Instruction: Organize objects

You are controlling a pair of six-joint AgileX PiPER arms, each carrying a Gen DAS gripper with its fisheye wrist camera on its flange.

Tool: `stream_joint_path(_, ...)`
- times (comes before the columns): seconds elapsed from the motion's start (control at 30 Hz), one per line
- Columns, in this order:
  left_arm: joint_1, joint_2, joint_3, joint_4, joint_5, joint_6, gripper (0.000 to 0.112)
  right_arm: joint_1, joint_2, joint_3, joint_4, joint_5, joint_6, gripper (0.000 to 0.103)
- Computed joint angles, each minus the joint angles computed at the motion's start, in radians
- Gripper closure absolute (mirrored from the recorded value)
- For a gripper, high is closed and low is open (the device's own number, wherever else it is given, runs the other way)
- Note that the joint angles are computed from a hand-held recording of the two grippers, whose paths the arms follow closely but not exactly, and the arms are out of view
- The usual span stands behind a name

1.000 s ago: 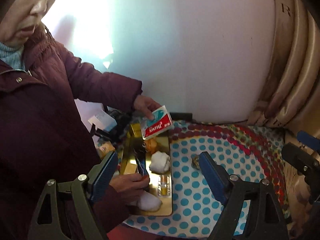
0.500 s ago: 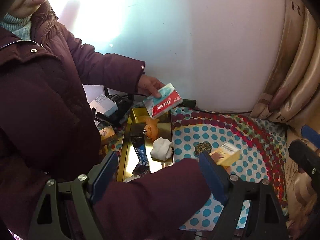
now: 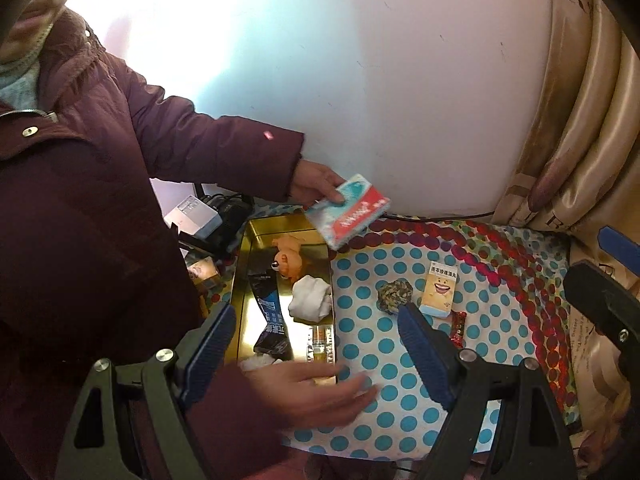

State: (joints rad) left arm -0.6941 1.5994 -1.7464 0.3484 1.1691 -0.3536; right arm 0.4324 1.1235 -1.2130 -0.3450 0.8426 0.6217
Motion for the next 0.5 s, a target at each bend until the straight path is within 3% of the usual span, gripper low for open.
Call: stream_joint_path(0.5, 0.046, 0.016, 0.004, -0.043, 0.0, 0.014, 0.027, 0.032, 0.04, -0.022, -0.014, 0.015, -0.013, 0.0)
